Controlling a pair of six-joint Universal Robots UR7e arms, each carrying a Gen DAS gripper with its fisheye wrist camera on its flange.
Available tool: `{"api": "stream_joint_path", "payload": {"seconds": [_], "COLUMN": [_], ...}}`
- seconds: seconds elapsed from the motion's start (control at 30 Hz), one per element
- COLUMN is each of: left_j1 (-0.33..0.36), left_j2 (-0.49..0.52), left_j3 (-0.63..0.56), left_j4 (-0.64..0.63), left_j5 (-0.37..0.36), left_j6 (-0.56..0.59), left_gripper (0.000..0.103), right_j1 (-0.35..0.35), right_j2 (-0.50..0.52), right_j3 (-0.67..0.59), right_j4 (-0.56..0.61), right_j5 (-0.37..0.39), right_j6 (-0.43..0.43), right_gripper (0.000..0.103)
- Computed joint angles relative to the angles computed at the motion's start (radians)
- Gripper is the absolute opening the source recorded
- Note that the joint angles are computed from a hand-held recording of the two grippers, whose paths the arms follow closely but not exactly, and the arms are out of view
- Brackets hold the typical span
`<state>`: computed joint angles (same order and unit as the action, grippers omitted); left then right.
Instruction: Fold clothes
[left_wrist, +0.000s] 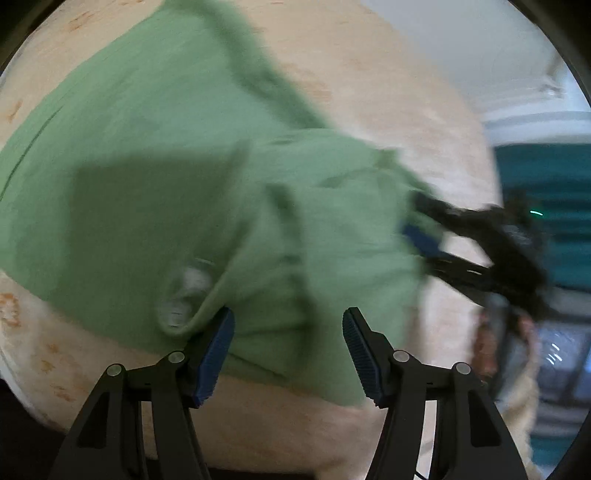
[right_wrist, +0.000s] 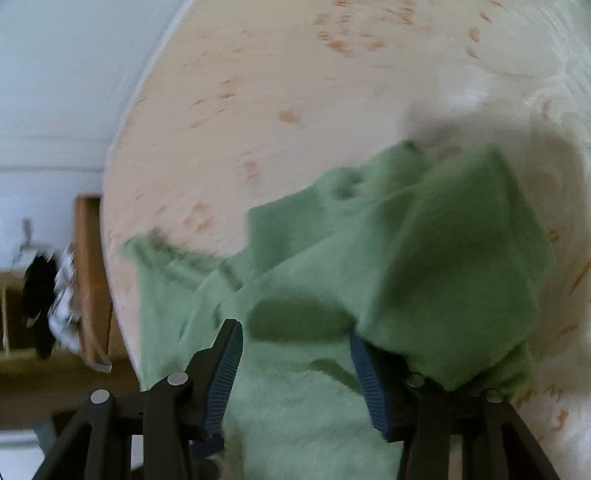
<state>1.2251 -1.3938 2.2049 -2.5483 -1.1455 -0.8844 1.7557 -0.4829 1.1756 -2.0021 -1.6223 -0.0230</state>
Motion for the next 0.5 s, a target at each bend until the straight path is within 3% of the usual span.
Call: {"api": "stream_joint_path", "payload": {"seconds": [0.1, 0.23, 0.4, 0.5], "left_j1": [0.018, 0.017, 0.005, -0.017], "left_j2": [-0.018, -0.062, -0.103, -0.119], "left_j3": [0.032, 0.064, 0.105, 0.106], "left_j4": [-0.070, -0.138, -0.207, -0.149], "left_j5": [-0.015, -0.061, -0.072, -0.018], "left_j6": [-0.014, -0.005, -0.022, -0.050], "left_gripper": [0.063, 0.063, 0.063, 0.063], "right_j1": [0.012, 0.044, 0.109, 0.145], "right_j2": [-0.051, -0.184, -0.354, -0.400], "right_j3": [0.059, 0.225, 0.516, 0.657], "right_j4": [-0.042, -0.074, -0.227, -0.381], "right_j5": [-0.003, -0.042, -0.284, -0.361], "right_j6": [-0.053, -0.205, -0.466, -0.626], "right_gripper": [0.046, 0.048, 0.045, 0.044]}}
